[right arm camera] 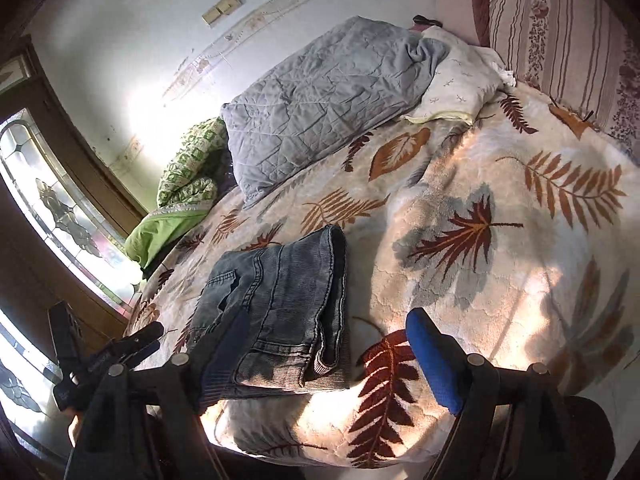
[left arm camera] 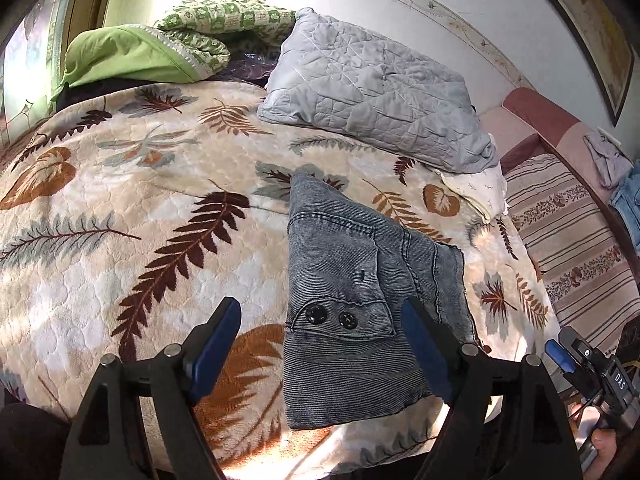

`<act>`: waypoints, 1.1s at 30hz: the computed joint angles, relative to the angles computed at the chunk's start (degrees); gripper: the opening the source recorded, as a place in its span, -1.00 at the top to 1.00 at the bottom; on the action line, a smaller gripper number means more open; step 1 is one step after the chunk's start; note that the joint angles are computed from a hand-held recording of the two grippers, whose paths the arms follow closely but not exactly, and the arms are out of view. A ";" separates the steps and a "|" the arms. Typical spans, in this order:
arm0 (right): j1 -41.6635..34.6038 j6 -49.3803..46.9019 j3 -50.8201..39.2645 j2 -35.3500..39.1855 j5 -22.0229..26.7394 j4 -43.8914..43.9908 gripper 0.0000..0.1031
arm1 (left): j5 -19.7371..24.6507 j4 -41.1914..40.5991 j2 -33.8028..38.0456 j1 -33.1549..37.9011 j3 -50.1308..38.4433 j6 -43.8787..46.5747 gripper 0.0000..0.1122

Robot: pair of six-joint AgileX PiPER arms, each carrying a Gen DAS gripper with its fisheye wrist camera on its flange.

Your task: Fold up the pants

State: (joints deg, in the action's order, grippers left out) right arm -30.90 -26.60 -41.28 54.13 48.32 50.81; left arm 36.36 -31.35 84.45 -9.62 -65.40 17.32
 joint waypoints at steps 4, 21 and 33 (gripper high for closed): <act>0.95 -1.69 4.08 -0.74 -1.43 2.69 -0.62 | -1.07 -4.62 -0.51 2.81 2.61 5.36 -0.47; 6.13 -0.18 -0.38 2.93 1.54 2.81 -0.70 | -5.28 -21.22 0.07 10.74 8.97 20.36 -0.47; -3.90 -8.69 -0.54 11.73 10.61 9.70 -0.70 | 1.23 -21.88 3.08 11.57 4.60 19.74 -0.47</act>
State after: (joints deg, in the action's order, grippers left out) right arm -34.79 -35.29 -41.81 65.86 58.92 60.51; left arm 37.59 -53.23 87.53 1.94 -60.80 37.06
